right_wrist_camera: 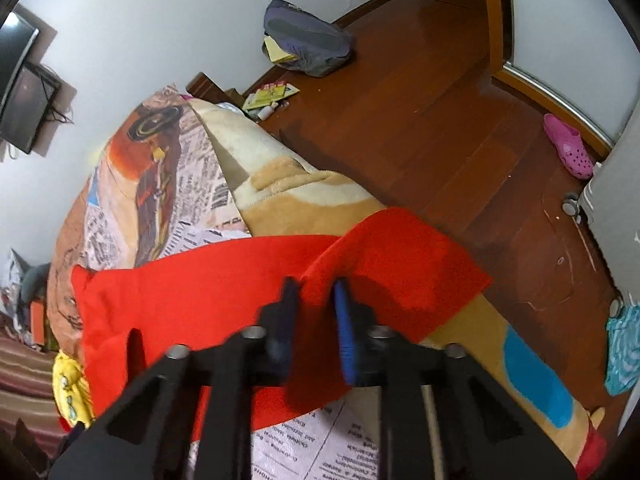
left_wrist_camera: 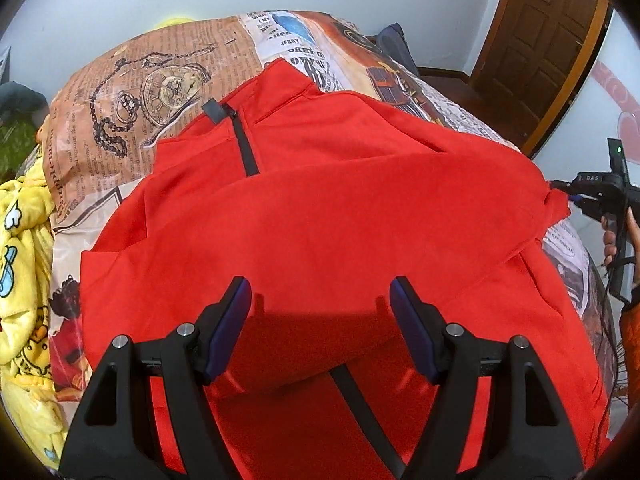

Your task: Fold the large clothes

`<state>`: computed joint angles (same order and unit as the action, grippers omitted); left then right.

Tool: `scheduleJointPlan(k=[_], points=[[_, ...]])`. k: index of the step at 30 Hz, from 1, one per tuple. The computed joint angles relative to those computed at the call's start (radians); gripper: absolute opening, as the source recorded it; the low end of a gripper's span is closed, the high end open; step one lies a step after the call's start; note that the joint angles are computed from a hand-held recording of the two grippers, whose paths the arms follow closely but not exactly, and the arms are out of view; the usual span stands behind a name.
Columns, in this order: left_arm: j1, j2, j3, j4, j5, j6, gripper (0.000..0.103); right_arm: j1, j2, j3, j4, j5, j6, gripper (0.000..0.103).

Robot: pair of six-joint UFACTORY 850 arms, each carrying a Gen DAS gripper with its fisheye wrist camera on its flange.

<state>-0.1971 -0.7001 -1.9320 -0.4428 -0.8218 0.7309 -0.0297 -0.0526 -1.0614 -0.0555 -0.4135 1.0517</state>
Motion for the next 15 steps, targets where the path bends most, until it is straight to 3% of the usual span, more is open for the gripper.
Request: scheduleJointPlan(k=[5,10,15], points=[[0.004,0.043,0.052,-0.005,0.036,0.04,0.071,0.042,-0.007,-0.073,-0.213,-0.066,0.12,0.008],[0.016,0.094,0.103,-0.036,0.072,0.101,0.071,0.1,0.007,-0.161,-0.389,-0.053,0.194,0.007],[0.029,0.138,0.142,-0.065,0.11,0.159,0.071,0.174,-0.01,-0.269,-0.436,0.008,0.138,0.007]])
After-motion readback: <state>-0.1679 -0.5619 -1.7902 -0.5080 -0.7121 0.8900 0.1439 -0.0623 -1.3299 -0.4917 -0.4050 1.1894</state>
